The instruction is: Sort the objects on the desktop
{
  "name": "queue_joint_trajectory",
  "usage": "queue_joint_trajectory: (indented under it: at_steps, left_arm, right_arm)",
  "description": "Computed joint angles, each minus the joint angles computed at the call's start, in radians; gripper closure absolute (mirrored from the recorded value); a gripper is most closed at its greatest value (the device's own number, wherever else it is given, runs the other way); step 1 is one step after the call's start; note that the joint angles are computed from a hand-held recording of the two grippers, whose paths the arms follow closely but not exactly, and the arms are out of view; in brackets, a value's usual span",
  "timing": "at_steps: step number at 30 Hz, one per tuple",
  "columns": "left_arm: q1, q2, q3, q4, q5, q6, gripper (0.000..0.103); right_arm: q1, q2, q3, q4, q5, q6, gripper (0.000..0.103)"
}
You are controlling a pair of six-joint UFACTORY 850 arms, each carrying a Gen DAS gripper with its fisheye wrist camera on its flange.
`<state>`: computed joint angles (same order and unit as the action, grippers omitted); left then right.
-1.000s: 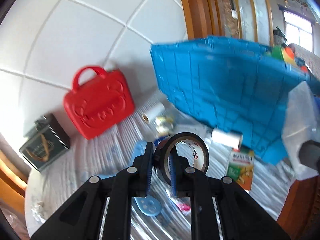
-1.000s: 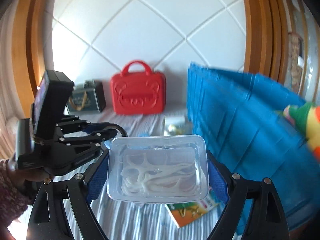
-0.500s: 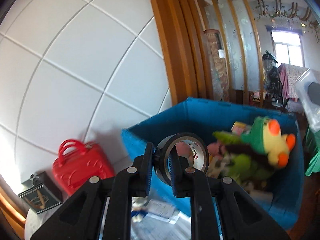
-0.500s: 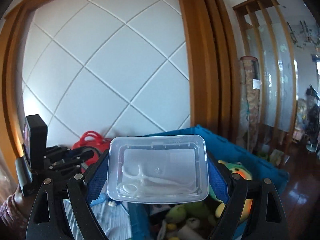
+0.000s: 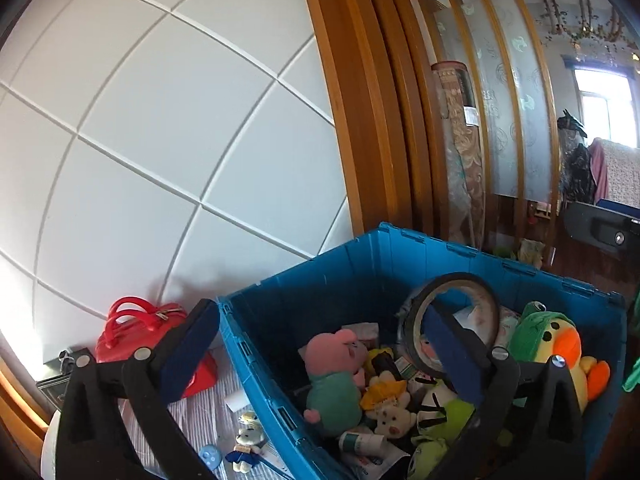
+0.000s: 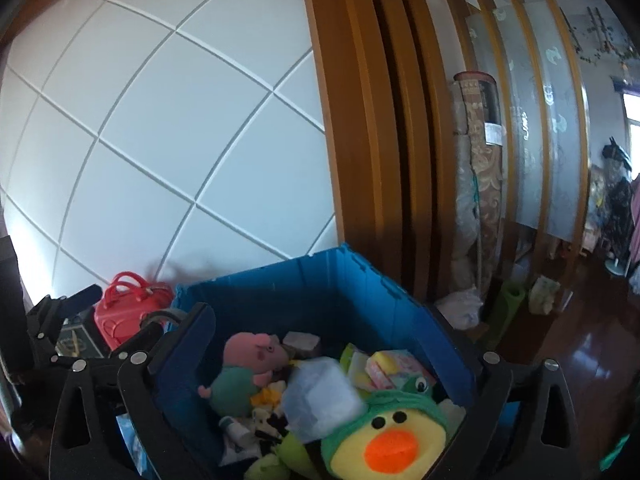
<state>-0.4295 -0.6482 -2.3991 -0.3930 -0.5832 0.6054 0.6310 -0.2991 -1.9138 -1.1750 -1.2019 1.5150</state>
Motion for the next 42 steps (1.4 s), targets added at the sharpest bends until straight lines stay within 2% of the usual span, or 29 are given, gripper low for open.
queue_joint_trajectory:
  at_steps: [4, 5, 6, 8, 9, 10, 12, 14, 15, 17, 23, 25, 29, 32, 36, 39, 42]
  left_arm:
    - [0.005, 0.026, 0.037, 0.020, 0.001, -0.017, 0.000]
    - [0.003, 0.009, 0.003, 0.063, -0.036, -0.047, 0.000]
    - [0.001, -0.014, -0.040, 0.094, -0.074, -0.069, 0.000]
    - [0.007, -0.005, -0.031, 0.055, -0.079, -0.003, 0.000]
    - [0.003, -0.026, -0.064, 0.062, -0.117, 0.037, 0.000]
    - [-0.007, -0.023, -0.055, 0.111, -0.113, 0.034, 0.000]
    - [-0.005, 0.058, 0.083, 0.104, -0.017, 0.076, 0.000]
    - [0.020, 0.133, 0.203, -0.019, 0.032, 0.174, 0.000]
    - [0.031, 0.181, 0.281, -0.060, 0.081, 0.206, 0.000]
    - [0.056, 0.243, 0.378, -0.132, 0.112, 0.266, 0.000]
    - [0.157, 0.418, 0.631, -0.469, 0.097, 0.563, 0.000]
    - [0.190, 0.463, 0.692, -0.563, 0.083, 0.629, 0.000]
    - [0.232, 0.557, 0.793, -0.573, 0.074, 0.580, 0.000]
    - [0.267, 0.626, 0.863, -0.639, 0.040, 0.644, 0.000]
    - [0.302, 0.725, 0.960, -0.703, 0.014, 0.705, 0.000]
    - [0.308, 0.809, 1.052, -0.736, 0.078, 0.717, 0.000]
    - [0.336, 0.858, 1.104, -0.744, 0.038, 0.704, 0.000]
  right_arm:
    - [0.008, 0.035, 0.052, -0.026, 0.060, 0.056, 0.001]
    - [0.021, 0.033, 0.054, -0.032, 0.060, 0.062, 0.001]
    - [0.032, 0.027, 0.046, -0.030, 0.052, 0.059, 0.001]
    - [0.069, 0.023, 0.048, -0.057, 0.029, 0.082, 0.001]
    - [0.080, 0.021, 0.044, -0.067, 0.012, 0.083, 0.001]
    - [0.102, 0.010, 0.029, -0.073, -0.026, 0.083, 0.001]
    - [0.137, 0.004, 0.015, -0.091, -0.065, 0.113, 0.001]
    - [0.169, -0.016, -0.016, -0.104, -0.118, 0.120, 0.001]
    - [0.180, -0.025, -0.030, -0.112, -0.139, 0.121, 0.001]
    - [0.217, -0.063, -0.073, -0.136, -0.202, 0.127, 0.001]
    - [0.324, -0.167, -0.174, -0.137, -0.347, 0.193, 0.001]
    - [0.365, -0.223, -0.238, -0.142, -0.419, 0.193, 0.001]
    - [0.434, -0.340, -0.401, -0.151, -0.526, 0.102, 0.001]
    - [0.476, -0.381, -0.463, -0.175, -0.546, 0.073, 0.001]
    - [0.517, -0.382, -0.447, -0.217, -0.559, 0.053, 0.001]
    - [0.543, -0.342, -0.372, -0.203, -0.558, 0.077, 0.001]
    - [0.578, -0.304, -0.294, -0.178, -0.576, 0.130, 0.001]
